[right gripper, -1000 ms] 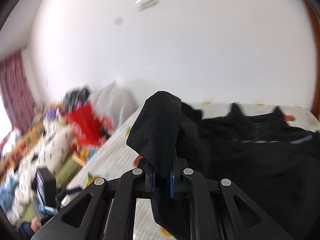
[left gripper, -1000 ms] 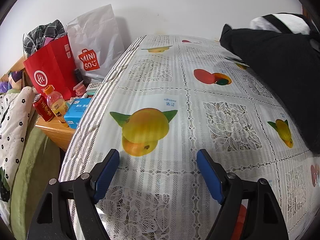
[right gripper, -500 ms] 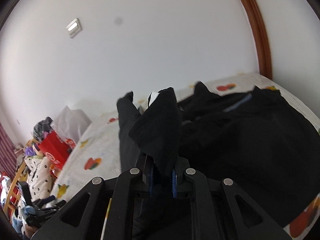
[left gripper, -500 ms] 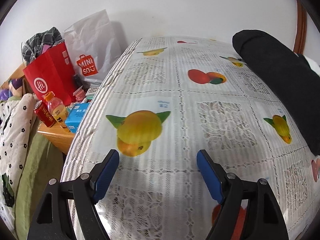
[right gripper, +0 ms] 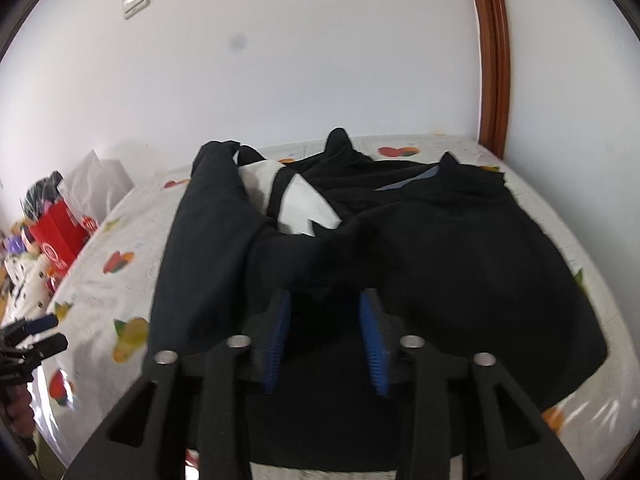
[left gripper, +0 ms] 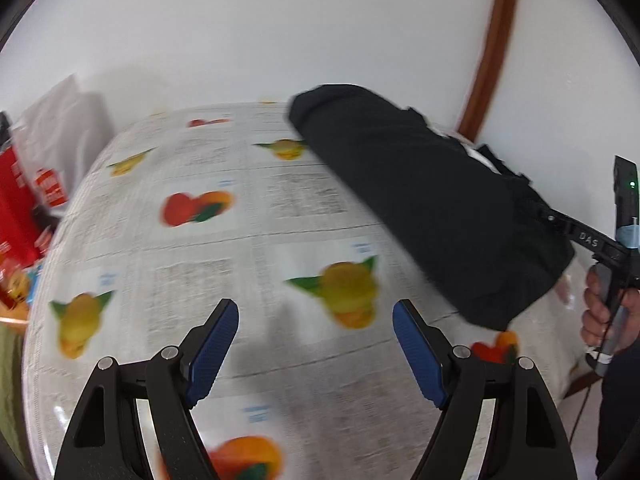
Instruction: Fold large clothes
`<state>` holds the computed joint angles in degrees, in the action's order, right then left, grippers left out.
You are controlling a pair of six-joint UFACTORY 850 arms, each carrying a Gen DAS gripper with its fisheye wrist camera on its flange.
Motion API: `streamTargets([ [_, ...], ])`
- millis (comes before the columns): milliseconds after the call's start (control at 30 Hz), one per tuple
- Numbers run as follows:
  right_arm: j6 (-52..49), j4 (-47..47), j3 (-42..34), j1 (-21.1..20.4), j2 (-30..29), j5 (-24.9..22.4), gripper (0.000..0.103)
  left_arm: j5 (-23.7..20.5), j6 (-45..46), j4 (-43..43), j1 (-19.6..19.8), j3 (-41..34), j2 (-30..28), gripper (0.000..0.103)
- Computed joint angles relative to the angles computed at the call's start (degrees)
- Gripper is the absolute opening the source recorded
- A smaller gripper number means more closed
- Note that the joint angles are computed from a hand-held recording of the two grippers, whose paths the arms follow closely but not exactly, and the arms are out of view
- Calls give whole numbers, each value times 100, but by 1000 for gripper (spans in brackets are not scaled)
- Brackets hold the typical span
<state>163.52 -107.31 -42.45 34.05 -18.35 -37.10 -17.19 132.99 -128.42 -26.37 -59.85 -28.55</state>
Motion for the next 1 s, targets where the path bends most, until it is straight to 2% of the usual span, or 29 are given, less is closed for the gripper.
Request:
streamTargets([
  [67,-45,58,153,52,114,-102,49,-77,-267,325,-165,-87,-65,77],
  [233,-1024,899,338,91,171,-241,53,-228,-1436,1583,-467,-399,-318,77],
  [367,-746,635,530,-150,96,233,54,-266,-2109,2209,-621,-658,-574,77],
  [433,-579,360,514,-294,-22,536,49,-276,-2378,2402,-679,-778,-695,77],
  [467,-495,264,497,-343,-88,620,42,-308,-2595,2557,-696,-851,-764,77],
  [533,-390,169,458,-403,-218,672,38,-289,-2958,2809,-740,-969,-862,74],
  [667,-164,-256,422,-450,-284,705,21,-273,-3198,2872,-791,-1122,-1017,63],
  [767,-678,33,279,-443,-343,744,17,-284,-3199,2809,-790,-1156,-1055,46],
  [800,-742,41,204,-469,-386,772,17,-212,-3144,2740,-789,-1191,-1075,38],
  [900,-657,-108,145,-491,-437,792,15,-108,-2645,2272,-777,-1061,-981,24],
  [1000,-499,-478,19,-544,-501,934,6,-54,-2344,1984,-692,-972,-908,20],
])
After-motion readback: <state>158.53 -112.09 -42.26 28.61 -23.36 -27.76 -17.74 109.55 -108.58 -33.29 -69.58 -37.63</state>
